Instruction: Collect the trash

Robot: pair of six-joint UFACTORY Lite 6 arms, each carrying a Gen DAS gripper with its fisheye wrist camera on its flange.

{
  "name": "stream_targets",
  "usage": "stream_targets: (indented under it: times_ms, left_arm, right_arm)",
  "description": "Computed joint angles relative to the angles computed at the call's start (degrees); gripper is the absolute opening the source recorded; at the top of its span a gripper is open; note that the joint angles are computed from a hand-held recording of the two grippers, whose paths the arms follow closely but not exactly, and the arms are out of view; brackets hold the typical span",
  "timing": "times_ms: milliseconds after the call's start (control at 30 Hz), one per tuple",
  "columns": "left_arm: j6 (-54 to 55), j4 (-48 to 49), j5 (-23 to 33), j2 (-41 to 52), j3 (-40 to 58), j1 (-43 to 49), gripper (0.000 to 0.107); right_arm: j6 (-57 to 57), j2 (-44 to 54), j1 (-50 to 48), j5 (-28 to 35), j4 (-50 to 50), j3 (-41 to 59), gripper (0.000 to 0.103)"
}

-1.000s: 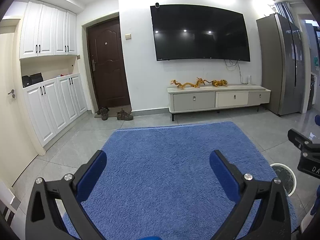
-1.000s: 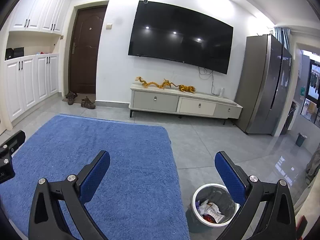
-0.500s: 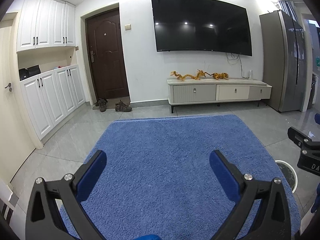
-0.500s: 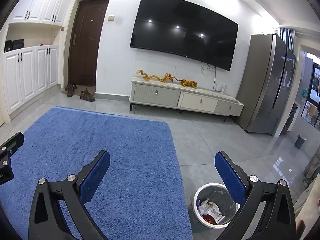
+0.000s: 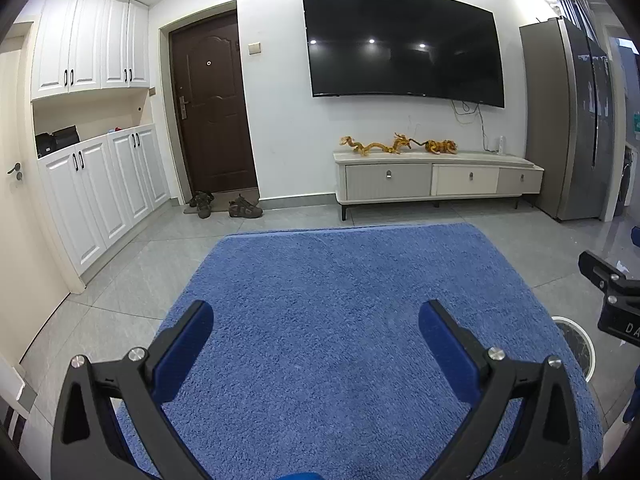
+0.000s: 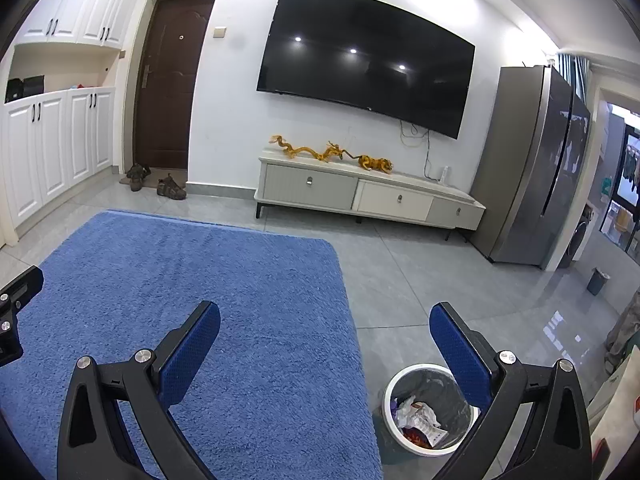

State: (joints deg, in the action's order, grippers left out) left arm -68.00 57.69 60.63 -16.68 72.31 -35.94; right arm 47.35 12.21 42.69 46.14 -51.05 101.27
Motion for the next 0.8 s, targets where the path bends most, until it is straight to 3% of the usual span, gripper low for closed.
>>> stream_targets:
  times_ms: [800]
  left_arm:
    - [-1.3,1.2,3.6,4.0,3.3,-4.8,0.103]
  right_arm:
    - [2.2,-3.3,-2.3,-1.9,-0.3,-4.7,0.103]
